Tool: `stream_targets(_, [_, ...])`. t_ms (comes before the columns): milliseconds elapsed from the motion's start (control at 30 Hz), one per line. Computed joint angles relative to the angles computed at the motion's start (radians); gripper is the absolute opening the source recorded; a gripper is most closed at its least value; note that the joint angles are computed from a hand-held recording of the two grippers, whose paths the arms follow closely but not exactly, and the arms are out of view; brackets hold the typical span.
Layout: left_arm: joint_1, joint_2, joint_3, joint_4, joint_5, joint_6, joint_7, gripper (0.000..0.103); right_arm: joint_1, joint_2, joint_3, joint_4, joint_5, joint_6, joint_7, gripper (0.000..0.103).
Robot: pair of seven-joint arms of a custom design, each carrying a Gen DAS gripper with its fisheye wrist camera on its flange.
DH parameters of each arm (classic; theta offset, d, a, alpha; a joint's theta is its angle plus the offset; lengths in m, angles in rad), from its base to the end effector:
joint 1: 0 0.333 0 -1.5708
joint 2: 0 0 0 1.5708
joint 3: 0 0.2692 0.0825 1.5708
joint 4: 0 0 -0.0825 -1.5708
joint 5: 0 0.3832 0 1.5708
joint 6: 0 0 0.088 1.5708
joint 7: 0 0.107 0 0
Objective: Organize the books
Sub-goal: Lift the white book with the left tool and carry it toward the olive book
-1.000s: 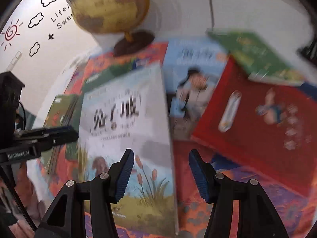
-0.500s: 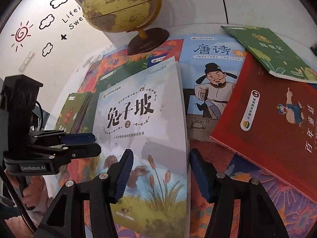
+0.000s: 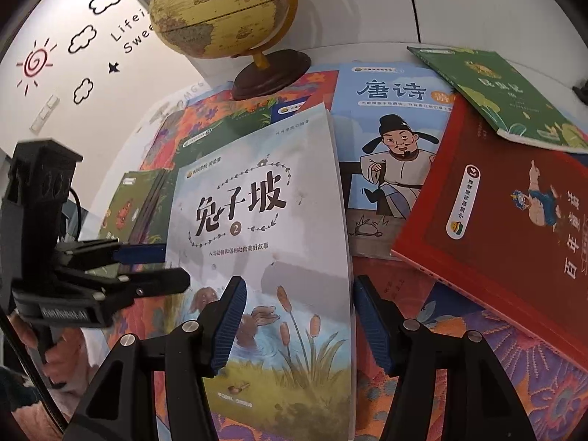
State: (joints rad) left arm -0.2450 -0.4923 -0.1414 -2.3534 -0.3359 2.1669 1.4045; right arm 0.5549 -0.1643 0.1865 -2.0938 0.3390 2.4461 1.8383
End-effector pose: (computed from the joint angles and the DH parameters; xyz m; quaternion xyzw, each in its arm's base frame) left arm 0.4143 -0.1866 0.5020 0.6705 -0.7168 0.1893 0.0284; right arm 0.4065 0.3779 0.5036 -0.7655 0.5792 0.0480 0.2762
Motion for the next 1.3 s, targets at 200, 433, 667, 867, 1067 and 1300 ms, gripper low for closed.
stream_targets(200, [0.004, -0.053, 0.008, -0.022, -0.007, 0.03, -0.028, 0.059, 0.021, -0.02, -0.048, -0.02, 0.284, -0.012, -0.137, 0.06])
stream_targets(433, [0.01, -0.072, 0.007, -0.033, 0.015, 0.047, -0.033, 0.059, 0.02, -0.039, -0.029, -0.027, 0.356, 0.014, -0.196, 0.055])
stream_targets(667, [0.005, -0.005, 0.048, -0.028, -0.051, 0.036, 0.028, 0.059, 0.013, -0.015, -0.071, -0.036, 0.456, -0.073, -0.33, 0.045])
stream_targets(867, [0.012, -0.018, 0.061, -0.062, -0.142, 0.079, 0.077, 0.059, -0.006, -0.023, -0.1, -0.095, 0.768, -0.081, -0.574, 0.044])
stream_targets(1067, [0.035, -0.029, -0.002, -0.052, -0.027, 0.073, -0.002, 0.059, -0.01, -0.026, -0.017, -0.101, 0.554, 0.097, -0.423, 0.026])
stream_targets(1300, [0.003, -0.079, 0.054, -0.065, -0.081, 0.071, 0.016, 0.059, 0.038, -0.064, -0.047, -0.06, 0.524, 0.071, -0.379, 0.022])
